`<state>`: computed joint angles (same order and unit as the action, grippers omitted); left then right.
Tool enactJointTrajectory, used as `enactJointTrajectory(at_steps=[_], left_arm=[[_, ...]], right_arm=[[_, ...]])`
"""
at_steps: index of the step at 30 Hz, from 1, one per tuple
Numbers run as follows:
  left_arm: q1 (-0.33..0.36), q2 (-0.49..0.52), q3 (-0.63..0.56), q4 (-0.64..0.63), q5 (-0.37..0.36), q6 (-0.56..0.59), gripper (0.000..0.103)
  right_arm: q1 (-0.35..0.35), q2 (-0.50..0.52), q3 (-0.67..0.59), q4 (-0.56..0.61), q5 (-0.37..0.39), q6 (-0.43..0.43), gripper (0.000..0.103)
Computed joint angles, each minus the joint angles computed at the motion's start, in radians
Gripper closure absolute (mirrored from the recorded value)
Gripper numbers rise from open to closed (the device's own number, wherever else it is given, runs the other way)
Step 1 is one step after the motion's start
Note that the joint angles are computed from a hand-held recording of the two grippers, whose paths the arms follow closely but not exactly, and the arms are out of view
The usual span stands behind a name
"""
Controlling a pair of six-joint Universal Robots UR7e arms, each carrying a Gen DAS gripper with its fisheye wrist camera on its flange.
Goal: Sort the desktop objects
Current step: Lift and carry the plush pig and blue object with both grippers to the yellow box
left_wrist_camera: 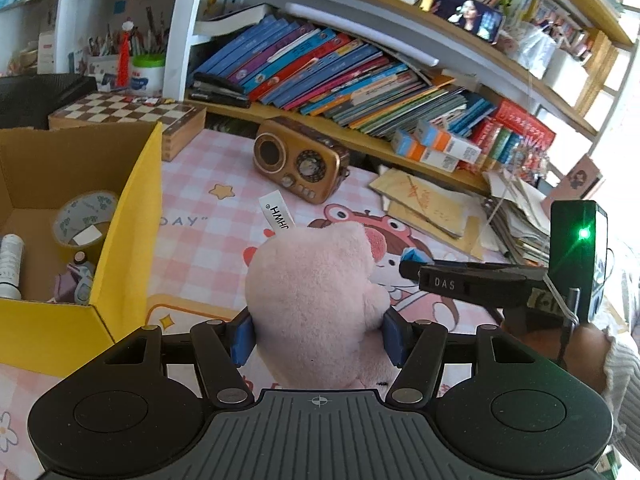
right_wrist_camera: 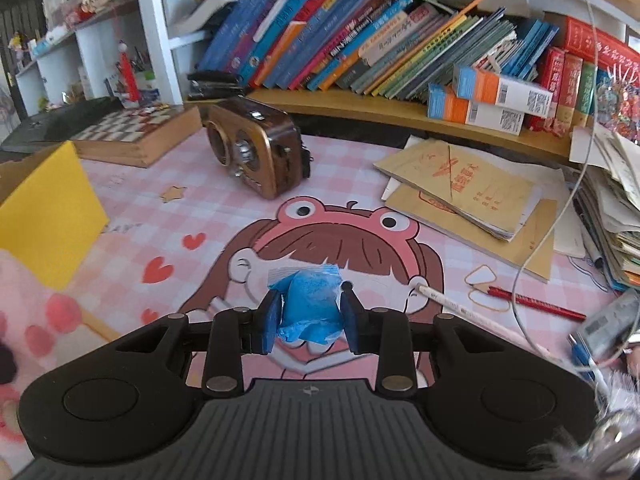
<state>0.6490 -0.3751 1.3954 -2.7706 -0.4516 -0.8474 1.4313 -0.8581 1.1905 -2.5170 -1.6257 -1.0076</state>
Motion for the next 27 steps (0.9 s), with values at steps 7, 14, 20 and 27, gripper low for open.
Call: enactJointTrajectory(at_steps=[7,14,20,27], left_arm=[[-0.033,-0.027,0.075,-0.077,-0.012,0.033,0.042],[-0.081,-0.078,0.193,-0.13,-0.003,0.02,0.042],[-0.127,-0.157,0.33,-0.111,0.001,-0.058,0.042],[-0.173,-0.258,0.492,-0.036,-0.02,-0.204,0.042]], right_arm=[[-0.011,-0.133,0.184,-0.081,0.021,-0.028,0.073],[-0.019,-0.277,0.368,-0.122,0.01,-0.027,0.073],[-0.022,-0.397,0.53,-0.174,-0.002,-0.008,0.073],[-0.012,-0.51,0.704,-0.244,-0.031,0.026,0.073]])
